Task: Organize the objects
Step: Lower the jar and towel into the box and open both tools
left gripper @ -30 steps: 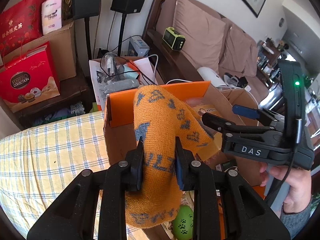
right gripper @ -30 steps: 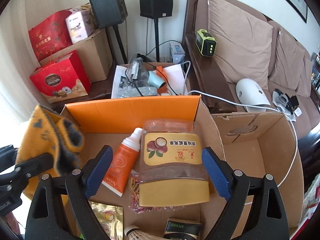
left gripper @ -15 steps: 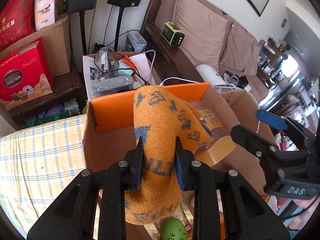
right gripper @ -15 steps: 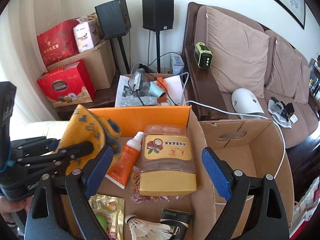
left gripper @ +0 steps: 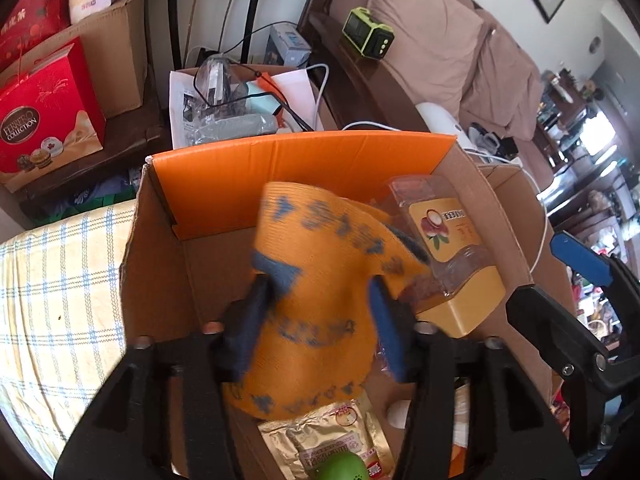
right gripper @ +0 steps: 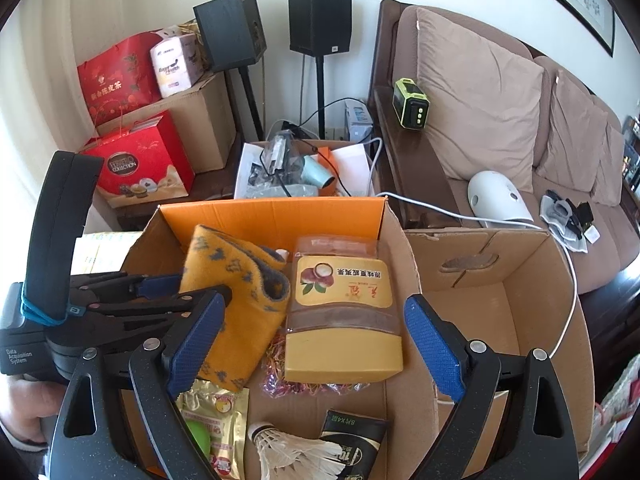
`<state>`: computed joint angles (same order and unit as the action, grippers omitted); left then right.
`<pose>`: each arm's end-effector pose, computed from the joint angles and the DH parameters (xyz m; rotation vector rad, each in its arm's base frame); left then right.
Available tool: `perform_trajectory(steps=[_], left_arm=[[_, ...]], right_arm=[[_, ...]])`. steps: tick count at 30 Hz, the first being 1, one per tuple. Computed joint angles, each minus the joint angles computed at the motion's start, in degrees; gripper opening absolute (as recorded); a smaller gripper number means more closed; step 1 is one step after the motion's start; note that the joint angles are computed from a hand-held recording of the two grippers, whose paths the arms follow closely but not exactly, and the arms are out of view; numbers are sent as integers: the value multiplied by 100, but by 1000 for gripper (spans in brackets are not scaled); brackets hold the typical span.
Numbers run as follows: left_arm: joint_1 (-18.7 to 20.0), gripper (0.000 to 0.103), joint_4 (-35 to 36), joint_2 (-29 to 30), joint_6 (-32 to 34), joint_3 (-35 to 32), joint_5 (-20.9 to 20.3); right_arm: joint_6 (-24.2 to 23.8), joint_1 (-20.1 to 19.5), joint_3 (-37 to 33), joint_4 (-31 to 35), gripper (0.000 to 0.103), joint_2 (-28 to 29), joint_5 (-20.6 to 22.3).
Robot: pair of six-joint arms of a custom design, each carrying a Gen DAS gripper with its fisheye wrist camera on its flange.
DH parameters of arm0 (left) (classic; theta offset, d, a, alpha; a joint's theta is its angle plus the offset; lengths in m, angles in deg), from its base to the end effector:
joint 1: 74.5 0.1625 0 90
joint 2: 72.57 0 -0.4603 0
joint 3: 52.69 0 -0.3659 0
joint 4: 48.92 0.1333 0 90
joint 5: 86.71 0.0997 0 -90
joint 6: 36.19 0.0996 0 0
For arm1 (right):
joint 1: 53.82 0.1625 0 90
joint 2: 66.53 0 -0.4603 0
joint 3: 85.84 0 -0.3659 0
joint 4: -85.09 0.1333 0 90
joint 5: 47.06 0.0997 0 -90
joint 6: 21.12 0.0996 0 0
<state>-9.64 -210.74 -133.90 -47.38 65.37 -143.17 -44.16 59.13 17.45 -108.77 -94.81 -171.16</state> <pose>-0.0587 -0.5683 0.2062 0.2134 2.6012 -0.5732 0.3159 -0.5473 0.0030 0.7879 -2.3569 0.6366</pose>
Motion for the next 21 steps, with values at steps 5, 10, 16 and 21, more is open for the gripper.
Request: perform_trajectory(steps=[5, 10, 16, 21], left_arm=[[-228, 66, -404, -163, 171, 268, 391], [-465, 72, -540, -383, 295, 475, 763], [-570, 86, -593, -755, 256, 734, 887], [-653, 98, -910, -1087, 262, 1120, 1043]], right_arm=[[13, -1, 46, -125, 93, 24, 76], [94, 18, 127, -187, 93, -30, 173], [88, 104, 265, -369, 99, -55, 164], [57, 250, 449, -529, 103, -21, 50]])
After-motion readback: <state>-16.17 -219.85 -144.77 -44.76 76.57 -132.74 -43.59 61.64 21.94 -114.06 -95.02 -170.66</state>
